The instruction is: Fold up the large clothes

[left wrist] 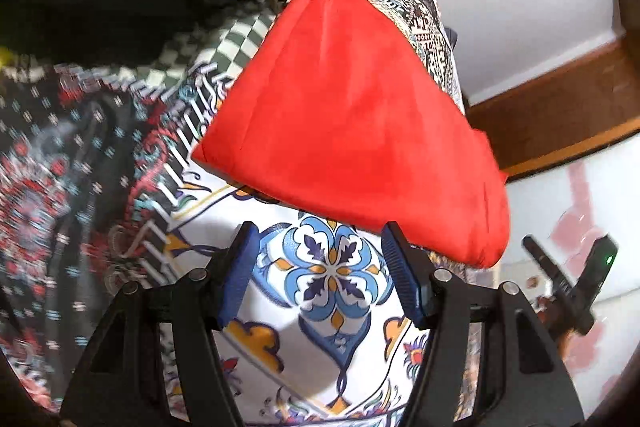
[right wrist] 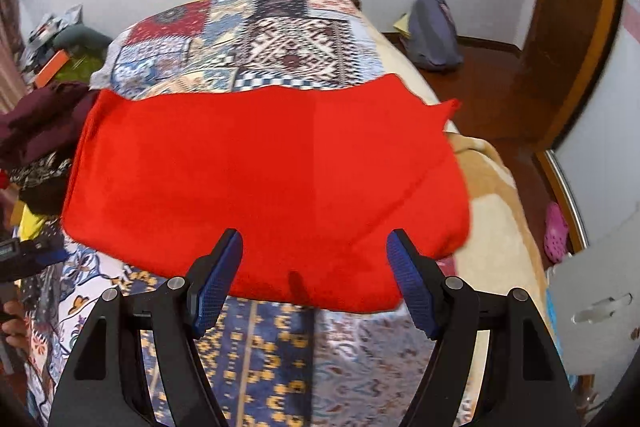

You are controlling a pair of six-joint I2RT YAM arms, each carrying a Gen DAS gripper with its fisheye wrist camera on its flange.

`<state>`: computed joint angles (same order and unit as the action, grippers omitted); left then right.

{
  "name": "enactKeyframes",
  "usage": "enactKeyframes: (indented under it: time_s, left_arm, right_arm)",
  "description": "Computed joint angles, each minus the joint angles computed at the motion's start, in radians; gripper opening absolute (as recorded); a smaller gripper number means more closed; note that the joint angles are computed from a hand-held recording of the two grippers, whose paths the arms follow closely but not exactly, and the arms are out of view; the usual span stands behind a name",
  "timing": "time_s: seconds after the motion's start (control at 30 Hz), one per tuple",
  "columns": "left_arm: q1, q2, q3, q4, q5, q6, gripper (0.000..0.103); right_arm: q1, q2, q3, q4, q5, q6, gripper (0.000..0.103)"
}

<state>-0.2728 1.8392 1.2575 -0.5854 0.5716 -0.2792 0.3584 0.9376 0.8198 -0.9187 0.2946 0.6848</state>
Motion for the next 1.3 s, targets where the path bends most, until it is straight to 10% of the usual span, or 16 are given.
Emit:
enactKeyframes:
  time_s: [0.57, 0.77, 0.93, 1.3]
  left_arm:
    - [0.035, 0.171, 0.026, 0.400, 0.130, -0.248, 0.062]
    - [-0.050, 0.287, 0.233, 0.317, -0.011, -0.262, 0.057]
    - [-0.100, 0.357, 0.419, 0.161, -0.143, -0.218, 0.014]
    - [-0.169, 0.182, 0.554, 0.039, -0.247, -0.097, 0.010]
  right_arm:
    - [0.001, 0.191, 0.005, 0.163, -0.068, 0.004, 0.071]
    - [-0.017, 0.239, 0.006, 0.187, -0.088, 0.019, 0.071]
    - [-0.009, 0.257, 0.020, 0.171, -0.086, 0.021, 0.071]
    - [0.036, 0.328, 0.180, 0.127, -0.076, 0.051, 0.071]
